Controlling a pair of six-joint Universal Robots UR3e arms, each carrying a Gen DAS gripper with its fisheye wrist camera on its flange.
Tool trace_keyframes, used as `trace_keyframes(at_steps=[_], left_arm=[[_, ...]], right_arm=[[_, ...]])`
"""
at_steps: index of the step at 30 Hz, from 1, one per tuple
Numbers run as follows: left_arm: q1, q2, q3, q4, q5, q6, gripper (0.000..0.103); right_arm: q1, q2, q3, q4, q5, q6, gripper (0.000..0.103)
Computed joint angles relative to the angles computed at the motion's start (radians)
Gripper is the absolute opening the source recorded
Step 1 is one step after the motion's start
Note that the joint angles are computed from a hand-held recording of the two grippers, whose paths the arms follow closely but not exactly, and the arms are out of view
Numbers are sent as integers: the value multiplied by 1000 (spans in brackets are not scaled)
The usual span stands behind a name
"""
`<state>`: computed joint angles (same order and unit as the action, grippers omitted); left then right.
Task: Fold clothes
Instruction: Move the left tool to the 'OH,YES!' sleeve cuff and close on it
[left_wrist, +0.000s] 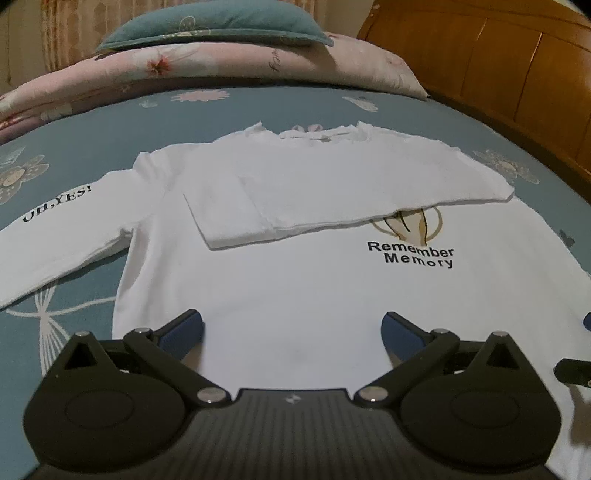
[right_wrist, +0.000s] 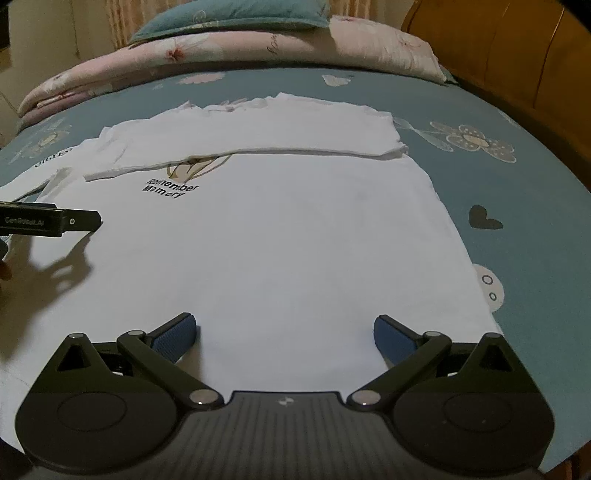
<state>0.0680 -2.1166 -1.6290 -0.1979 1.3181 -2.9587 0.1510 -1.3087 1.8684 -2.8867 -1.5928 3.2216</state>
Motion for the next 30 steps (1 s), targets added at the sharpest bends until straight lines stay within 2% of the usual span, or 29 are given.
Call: trace_keyframes(at_steps=[3, 5, 6, 11, 14, 15, 18, 20, 24, 27, 30], left_arm=[[-7, 15, 146, -265, 37, -4, 101], [-1, 40, 240, -430, 70, -12, 92], [9, 60, 273, -492, 78, -14, 89], [161, 251, 332, -709, 10, 16, 89], [283, 345, 324, -768, -38, 32, 88], [327, 369, 325, -790, -59, 38, 83], [470, 415, 291, -854, -138, 44, 53], [572, 420, 258, -887, -210, 39, 45], [767, 392, 171, -880, -361, 11, 43], [904, 356, 90, -841, -473, -41, 43], [987, 274, 59, -792, -510, -109, 45]], right_arm=[[-18, -14, 21, -13, 31, -14, 103], [-37, -32, 50, -31, 62, -23, 103], [-43, -39, 63, -39, 73, -28, 103], [-70, -76, 108, -54, 129, -44, 103], [-99, -104, 138, -63, 190, -29, 103], [-105, -111, 144, -60, 204, -24, 103], [-117, -129, 149, -43, 237, -16, 103], [-119, -139, 143, -21, 252, -10, 103], [-105, -155, 125, 12, 256, 7, 103], [-60, -127, 71, 45, 210, 8, 103], [-22, -83, 11, 73, 180, 9, 103]])
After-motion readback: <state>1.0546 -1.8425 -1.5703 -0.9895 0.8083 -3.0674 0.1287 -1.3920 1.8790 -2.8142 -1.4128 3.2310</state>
